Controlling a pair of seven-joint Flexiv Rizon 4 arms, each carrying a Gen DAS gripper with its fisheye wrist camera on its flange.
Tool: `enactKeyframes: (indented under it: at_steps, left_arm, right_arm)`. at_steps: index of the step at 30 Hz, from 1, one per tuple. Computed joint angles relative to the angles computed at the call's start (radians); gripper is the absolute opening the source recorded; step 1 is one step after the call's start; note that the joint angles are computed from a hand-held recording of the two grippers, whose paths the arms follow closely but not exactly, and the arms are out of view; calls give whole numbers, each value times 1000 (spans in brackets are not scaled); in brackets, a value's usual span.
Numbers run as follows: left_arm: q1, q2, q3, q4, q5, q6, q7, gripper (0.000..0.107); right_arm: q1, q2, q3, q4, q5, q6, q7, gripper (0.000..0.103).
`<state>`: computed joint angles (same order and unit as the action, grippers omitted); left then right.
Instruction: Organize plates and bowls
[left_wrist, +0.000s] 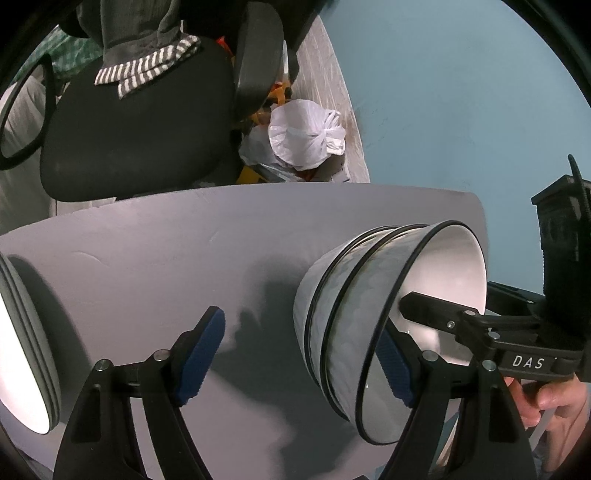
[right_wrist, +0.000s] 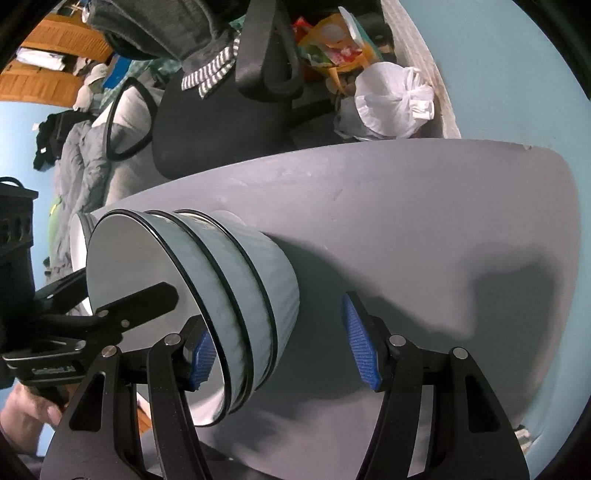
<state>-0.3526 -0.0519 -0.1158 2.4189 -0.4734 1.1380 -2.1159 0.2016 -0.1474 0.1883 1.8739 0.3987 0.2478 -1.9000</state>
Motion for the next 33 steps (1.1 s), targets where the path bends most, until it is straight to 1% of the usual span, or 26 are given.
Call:
enactKeyframes:
  at_steps: [1, 3, 6, 8, 9, 10, 11, 12, 13, 15, 18, 20, 23, 24, 26, 28, 33]
  left_arm:
    - [-2, -3, -3, 4, -23, 5, 13, 72]
    - [-9, -5, -13, 17, -87, 28, 53, 69]
    - [-23, -5, -24, 32, -167, 62, 108, 62]
    - [-34, -5, -31, 38, -220, 78, 146, 55]
    - [-37, -4, -31, 39, -232, 81, 155, 54]
    - [-42, -6, -34, 39, -252, 87, 171, 50]
    - [-49, -7, -41, 42, -299, 99, 205, 43]
    - [-56, -7, -46, 44, -341, 104, 235, 39]
    - [-55, -9, -40, 37, -329, 94, 226, 39]
    - [-45, -13, -24, 16, -237, 59, 171, 39]
    - [-34, -11, -13, -4, -134, 33, 107, 37]
    - [-32, -2, -12, 2, -123, 35, 90, 31]
    - [-36, 18, -13, 29, -173, 50, 98, 24]
    - [-35, 22, -11, 32, -171, 47, 96, 24]
    - [-29, 35, -2, 31, -126, 24, 74, 24]
    - [-24, 49, 5, 38, -96, 7, 62, 24]
    - [-31, 97, 16, 87, -97, -7, 48, 24]
  right_arm:
    - [-1, -2, -1, -3, 2, -6, -4, 61]
    - [0, -5, -1, -5, 3, -9, -2, 61]
    - [0, -10, -2, -12, 5, -19, 8, 60]
    - [-2, -12, -1, -17, 10, -26, 4, 56]
    - [-2, -11, 0, -18, 12, -28, 2, 55]
    - [-1, -11, 1, -17, 12, -28, 3, 55]
    - [-1, -11, 1, -18, 15, -29, 2, 51]
    - [-3, -13, 1, -21, 23, -35, -1, 48]
    - [-8, -18, -1, -31, 42, -55, -3, 39]
    - [-6, -25, -1, -45, 46, -78, 21, 39]
    - [0, -29, 2, -53, 33, -89, 31, 39]
    - [5, -20, 7, -46, 21, -78, 37, 37]
    - [12, -1, 10, -24, 3, -52, 37, 34]
    - [13, 1, 9, -21, 2, -50, 39, 33]
    - [11, -2, 6, -24, 11, -70, 42, 29]
    - [11, 5, 7, -16, 20, -76, 43, 28]
    - [28, 32, 19, 16, 29, -72, 51, 27]
